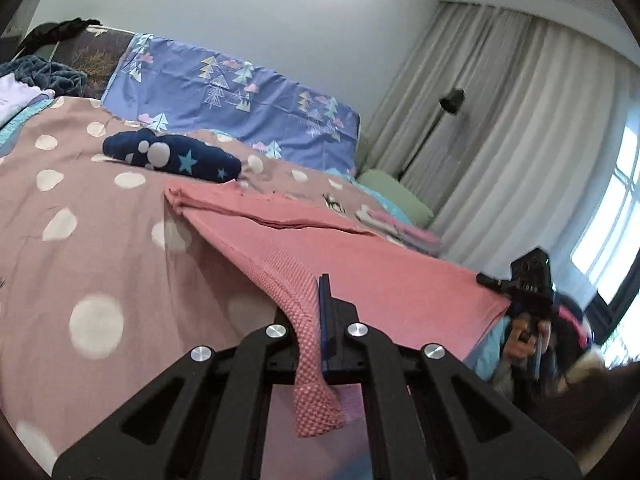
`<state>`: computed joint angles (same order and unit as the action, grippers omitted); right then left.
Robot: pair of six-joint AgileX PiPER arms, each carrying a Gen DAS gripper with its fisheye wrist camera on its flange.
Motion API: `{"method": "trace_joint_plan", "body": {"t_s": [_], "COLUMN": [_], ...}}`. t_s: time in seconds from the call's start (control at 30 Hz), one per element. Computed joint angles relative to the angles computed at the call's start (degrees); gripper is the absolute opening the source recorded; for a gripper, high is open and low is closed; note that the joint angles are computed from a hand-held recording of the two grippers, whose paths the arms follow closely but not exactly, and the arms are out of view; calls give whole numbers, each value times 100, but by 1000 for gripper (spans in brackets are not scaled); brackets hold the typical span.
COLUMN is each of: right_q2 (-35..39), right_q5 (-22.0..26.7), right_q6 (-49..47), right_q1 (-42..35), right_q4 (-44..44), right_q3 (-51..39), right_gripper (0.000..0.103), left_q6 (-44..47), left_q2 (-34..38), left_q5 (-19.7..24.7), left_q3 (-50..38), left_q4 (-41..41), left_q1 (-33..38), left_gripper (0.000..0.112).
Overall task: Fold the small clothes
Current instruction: 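Grasp the shirt hem with both tools and lift it toward the collar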
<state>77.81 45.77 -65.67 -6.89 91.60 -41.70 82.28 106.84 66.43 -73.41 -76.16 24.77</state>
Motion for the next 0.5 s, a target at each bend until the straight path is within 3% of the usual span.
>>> {"method": "trace_joint_plan", "body": {"t_s": [0.1, 0.2, 0.33, 0.5], "right_q2": [-867, -545, 420, 738], "right_q5": [-361, -504, -496, -900], "right_q6": [539, 726, 169, 25], "right_q1": [-14, 19, 212, 541], "right_q4": [-726, -767, -7, 333], "right_q3": [801, 1096, 733, -11], "right_gripper": [3, 3, 3, 3], "left_q6": [192, 272, 142, 1], "left_q2": [-499, -329, 56, 123], "left_q5": [93, -192, -546, -789], "left_q3": [1077, 1579, 1401, 725], "left_q4": [268, 466, 385, 195], "left_q1": [309, 246, -113, -448], "left_gripper": [2, 2, 2, 2]}}
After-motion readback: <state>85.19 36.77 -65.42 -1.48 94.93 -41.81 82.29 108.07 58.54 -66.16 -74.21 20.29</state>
